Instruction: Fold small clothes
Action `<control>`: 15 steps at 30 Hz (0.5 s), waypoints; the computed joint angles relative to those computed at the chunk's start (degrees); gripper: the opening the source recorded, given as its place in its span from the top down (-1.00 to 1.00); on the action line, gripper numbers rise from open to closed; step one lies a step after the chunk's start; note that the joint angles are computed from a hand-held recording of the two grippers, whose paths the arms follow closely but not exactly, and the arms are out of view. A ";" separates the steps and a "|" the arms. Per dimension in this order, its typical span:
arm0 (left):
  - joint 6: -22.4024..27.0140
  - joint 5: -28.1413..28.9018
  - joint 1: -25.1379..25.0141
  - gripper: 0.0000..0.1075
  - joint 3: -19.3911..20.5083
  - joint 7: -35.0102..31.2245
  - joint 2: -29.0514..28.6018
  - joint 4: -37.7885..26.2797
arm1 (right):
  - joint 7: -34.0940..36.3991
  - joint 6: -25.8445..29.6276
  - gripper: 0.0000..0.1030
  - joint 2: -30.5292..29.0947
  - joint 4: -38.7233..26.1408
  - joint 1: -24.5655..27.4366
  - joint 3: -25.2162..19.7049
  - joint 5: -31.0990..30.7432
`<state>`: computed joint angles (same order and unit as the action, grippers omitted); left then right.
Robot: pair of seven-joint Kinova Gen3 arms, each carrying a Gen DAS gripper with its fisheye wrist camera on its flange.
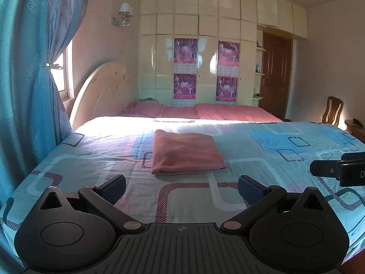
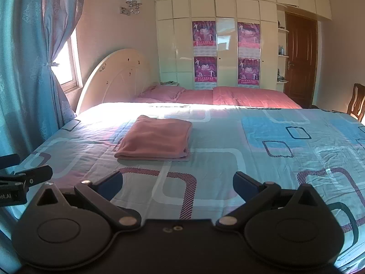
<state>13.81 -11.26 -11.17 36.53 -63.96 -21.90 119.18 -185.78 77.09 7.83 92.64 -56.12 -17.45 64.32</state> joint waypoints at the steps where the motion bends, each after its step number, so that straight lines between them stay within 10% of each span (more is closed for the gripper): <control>1: -0.02 -0.01 0.09 -0.91 -0.10 -0.11 0.10 -0.04 | -0.12 -0.09 -0.99 -0.09 0.13 0.01 0.00 0.04; 15: -0.28 -0.06 -0.17 -0.91 0.03 -0.16 0.48 -0.11 | -0.29 -0.18 -0.99 0.21 -0.14 -0.01 0.14 0.09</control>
